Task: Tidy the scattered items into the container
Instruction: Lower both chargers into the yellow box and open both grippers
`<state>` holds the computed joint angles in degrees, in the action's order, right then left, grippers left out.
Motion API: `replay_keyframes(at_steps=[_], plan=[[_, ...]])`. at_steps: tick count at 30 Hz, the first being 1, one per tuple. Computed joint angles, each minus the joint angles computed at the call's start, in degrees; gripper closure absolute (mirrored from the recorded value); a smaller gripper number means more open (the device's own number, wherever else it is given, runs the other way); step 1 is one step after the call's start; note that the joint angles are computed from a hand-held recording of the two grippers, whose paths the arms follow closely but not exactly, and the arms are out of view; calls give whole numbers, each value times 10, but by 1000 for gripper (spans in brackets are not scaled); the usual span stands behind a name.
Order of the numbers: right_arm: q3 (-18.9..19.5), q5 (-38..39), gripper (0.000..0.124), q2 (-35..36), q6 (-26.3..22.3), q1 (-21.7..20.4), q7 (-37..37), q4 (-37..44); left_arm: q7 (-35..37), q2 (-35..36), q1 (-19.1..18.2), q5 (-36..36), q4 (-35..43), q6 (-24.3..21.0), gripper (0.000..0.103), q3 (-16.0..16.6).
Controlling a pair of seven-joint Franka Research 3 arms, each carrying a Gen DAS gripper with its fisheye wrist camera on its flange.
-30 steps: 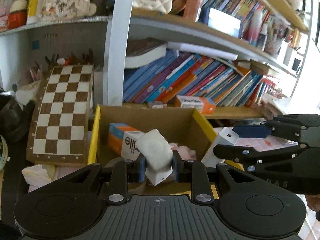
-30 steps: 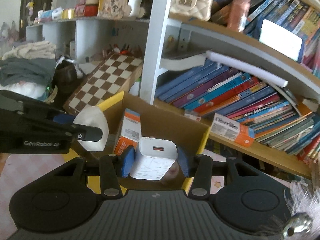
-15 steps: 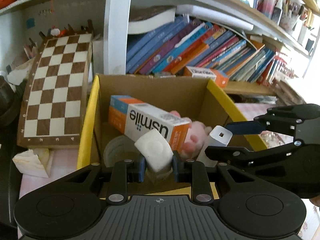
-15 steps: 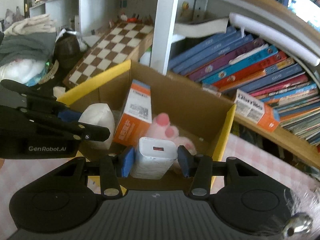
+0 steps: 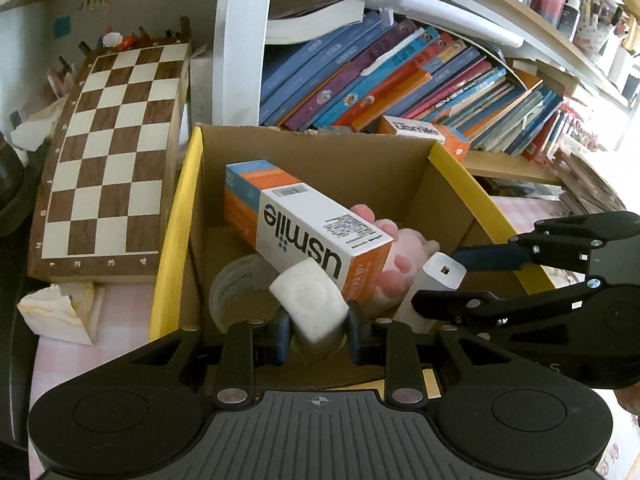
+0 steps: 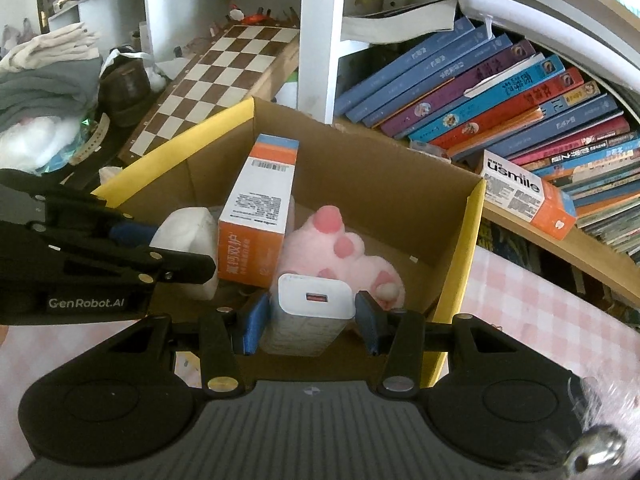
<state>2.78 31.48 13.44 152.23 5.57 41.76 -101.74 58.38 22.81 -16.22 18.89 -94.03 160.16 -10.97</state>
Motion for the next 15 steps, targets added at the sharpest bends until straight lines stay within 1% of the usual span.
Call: replay_keyframes(at_steps=[5, 7, 8, 15], plan=[[-1, -4, 78, 2, -2, 0, 11, 3, -3, 1, -1, -2, 2, -3, 73, 0], [0, -2, 75, 1, -1, 0, 8, 2, -2, 1, 0, -5, 3, -3, 70, -1], [0, -1, 73, 0, 1, -1, 6, 1, -1, 1, 0, -6, 2, -2, 66, -3], [0, 11, 63, -12, 19, -2, 4, -14, -23, -10, -13, 21, -3, -5, 59, 11]])
